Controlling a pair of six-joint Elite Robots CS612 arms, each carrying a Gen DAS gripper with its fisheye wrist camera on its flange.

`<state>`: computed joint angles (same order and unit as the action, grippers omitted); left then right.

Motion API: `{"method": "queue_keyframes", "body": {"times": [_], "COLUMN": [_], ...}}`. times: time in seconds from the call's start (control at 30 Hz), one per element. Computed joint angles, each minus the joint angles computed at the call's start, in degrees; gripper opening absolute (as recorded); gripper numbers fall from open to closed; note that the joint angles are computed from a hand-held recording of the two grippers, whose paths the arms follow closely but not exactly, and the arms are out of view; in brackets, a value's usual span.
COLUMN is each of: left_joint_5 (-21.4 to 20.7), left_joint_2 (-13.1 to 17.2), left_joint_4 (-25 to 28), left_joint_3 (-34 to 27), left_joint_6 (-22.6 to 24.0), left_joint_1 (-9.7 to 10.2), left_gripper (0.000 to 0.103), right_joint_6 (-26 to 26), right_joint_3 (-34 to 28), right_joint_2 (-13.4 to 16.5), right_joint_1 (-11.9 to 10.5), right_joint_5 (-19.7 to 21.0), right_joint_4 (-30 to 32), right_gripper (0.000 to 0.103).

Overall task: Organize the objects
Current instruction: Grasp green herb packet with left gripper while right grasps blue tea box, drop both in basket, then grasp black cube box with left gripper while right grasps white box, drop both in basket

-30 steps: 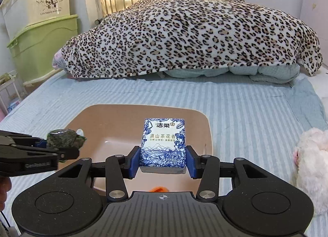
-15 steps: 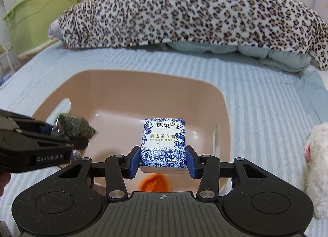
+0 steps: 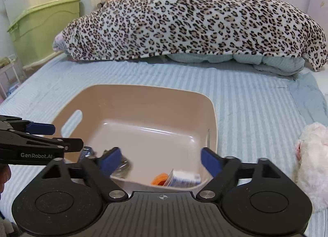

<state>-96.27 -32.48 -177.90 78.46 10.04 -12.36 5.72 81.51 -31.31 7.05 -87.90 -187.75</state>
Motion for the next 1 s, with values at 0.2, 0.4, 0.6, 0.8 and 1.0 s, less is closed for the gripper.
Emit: {"method": "queue_keyframes", "body": {"times": [0.2, 0.4, 0.6, 0.8, 1.0], "left_joint_5": [0.3, 0.38, 1.18, 0.89, -0.15], "left_joint_2": [-1.75, -2.29, -1.22, 0.36, 1.8], "left_joint_4": [-2.04, -1.36, 2.1, 6.57, 9.83], "left_joint_3": [3.66, 5.66, 5.28, 3.68, 2.0], "left_joint_6": [1.82, 2.87, 3.36, 3.37, 3.62], "left_joint_1": [0.55, 1.19, 1.79, 2.2, 2.27], "left_gripper": [0.084, 0.088, 0.088, 0.088, 0.088], "right_joint_6": [0.35, 0.72, 1.98, 3.01, 5.09], "right_joint_3": [4.14, 6.71, 6.47, 5.31, 3.63], "right_joint_2": [-2.11, -2.96, -2.28, -1.08, 0.16], "right_joint_1": [0.11, 0.4, 0.5, 0.79, 0.76], "right_joint_5": [0.34, 0.44, 0.76, 0.5, 1.81], "right_joint_4": [-2.2, -2.23, 1.85, 5.17, 7.23], "right_gripper": [0.098, 0.102, 0.102, 0.102, 0.102]}}
